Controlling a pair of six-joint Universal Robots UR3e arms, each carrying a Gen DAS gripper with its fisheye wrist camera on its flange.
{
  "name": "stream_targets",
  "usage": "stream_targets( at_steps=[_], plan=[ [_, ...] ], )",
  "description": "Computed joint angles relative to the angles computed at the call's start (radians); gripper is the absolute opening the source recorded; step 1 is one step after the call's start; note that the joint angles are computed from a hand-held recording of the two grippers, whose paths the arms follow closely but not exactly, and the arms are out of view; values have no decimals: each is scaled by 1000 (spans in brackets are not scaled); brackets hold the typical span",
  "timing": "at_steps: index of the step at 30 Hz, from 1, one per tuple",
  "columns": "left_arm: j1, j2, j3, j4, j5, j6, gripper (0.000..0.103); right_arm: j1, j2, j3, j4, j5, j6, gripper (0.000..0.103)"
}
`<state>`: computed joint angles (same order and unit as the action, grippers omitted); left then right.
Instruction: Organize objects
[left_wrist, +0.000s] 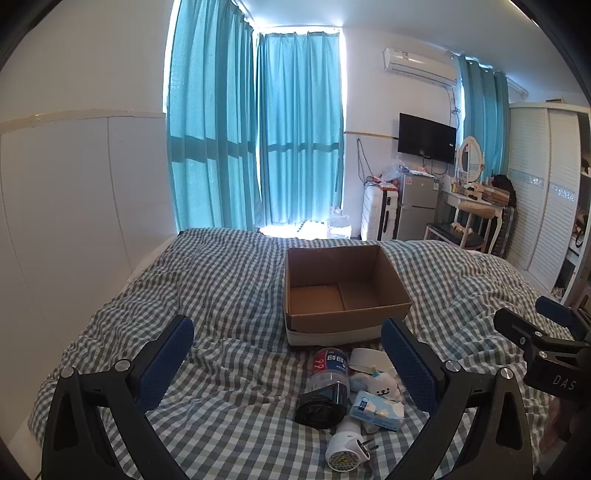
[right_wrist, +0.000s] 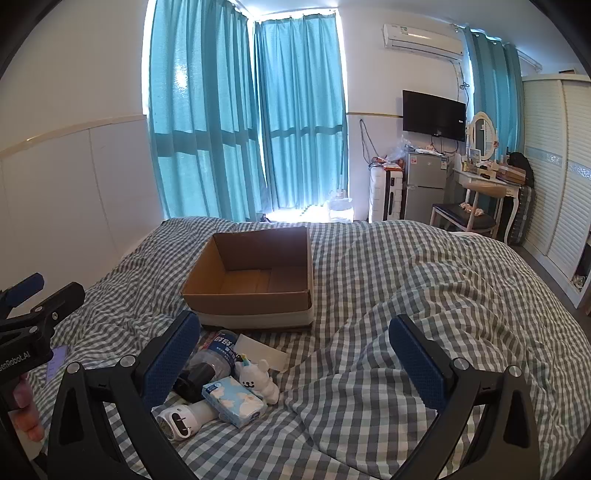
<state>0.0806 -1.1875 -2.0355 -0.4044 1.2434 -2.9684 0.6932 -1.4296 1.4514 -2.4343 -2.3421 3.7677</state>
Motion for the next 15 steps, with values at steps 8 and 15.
stream_targets(
  at_steps=[8, 15],
  plan=[
    [-5, 7, -7, -9, 11, 16, 103, 6, 8, -14, 13, -3, -3, 103],
    [-1, 19, -9, -18, 3, 20, 103, 7, 15, -20, 17, -3, -8, 103]
  ],
)
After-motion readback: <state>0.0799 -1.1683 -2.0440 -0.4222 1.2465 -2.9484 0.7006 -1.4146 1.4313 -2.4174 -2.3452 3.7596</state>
